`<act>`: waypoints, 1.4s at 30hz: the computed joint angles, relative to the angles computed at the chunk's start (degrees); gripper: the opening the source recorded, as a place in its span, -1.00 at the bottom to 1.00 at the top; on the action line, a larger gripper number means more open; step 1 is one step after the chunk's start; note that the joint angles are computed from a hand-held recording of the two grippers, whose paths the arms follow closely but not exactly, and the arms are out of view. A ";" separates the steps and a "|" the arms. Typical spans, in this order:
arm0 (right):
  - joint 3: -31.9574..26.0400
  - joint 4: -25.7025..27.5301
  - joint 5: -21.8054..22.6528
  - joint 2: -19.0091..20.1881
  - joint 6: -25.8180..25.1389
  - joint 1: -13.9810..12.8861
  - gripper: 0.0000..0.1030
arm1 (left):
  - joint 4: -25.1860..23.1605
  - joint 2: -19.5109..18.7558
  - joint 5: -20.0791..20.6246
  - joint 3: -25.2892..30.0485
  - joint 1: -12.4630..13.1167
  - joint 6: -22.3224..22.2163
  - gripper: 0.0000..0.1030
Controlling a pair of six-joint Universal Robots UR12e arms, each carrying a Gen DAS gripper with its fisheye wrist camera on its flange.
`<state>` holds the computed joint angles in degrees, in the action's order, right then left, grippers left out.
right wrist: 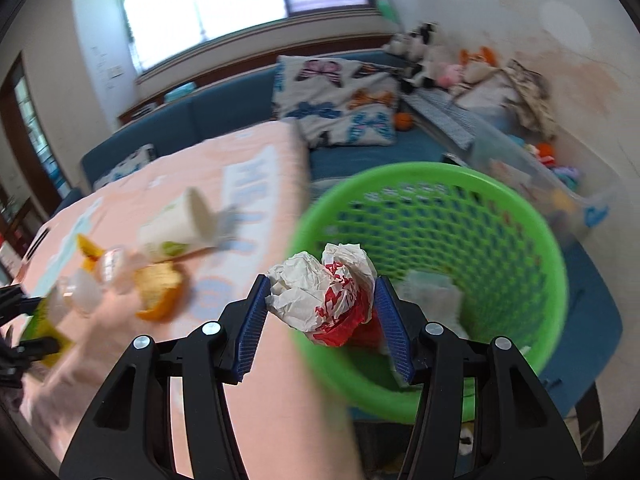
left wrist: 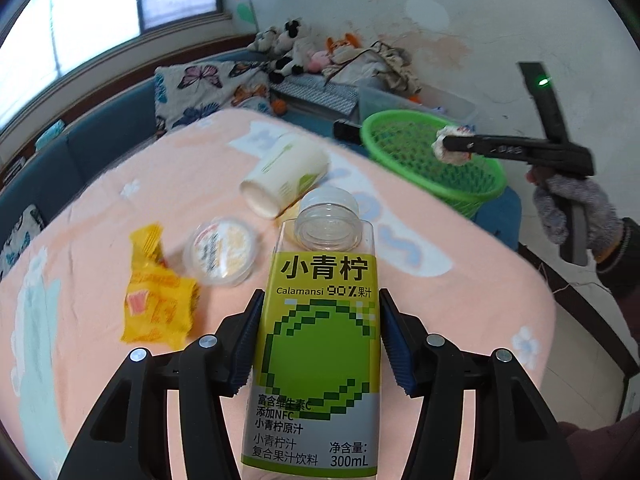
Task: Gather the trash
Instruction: 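Drop the tissue into the basket with the right gripper while the left carries the bottle over, then lower the juice bottle into the basket and open the left gripper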
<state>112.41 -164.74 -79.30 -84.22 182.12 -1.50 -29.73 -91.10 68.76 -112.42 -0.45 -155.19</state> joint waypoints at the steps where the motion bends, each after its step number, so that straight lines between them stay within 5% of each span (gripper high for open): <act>1: 0.13 -0.01 -0.41 0.02 0.49 -0.51 0.08 | 0.16 -0.12 -0.16 0.36 -0.33 -0.09 0.04; 14: 2.25 -0.75 0.62 -0.60 3.65 -4.83 0.33 | 1.48 -6.04 -0.60 8.62 -6.95 -2.53 0.04; 27: 6.15 -2.75 -0.54 -4.22 1.06 -6.51 0.35 | -2.70 -14.85 1.55 18.98 -13.60 -5.59 0.04; 42: 9.36 -3.73 0.81 -6.43 2.11 -8.67 0.36 | -8.97 -20.70 4.71 25.17 -17.27 -8.32 0.04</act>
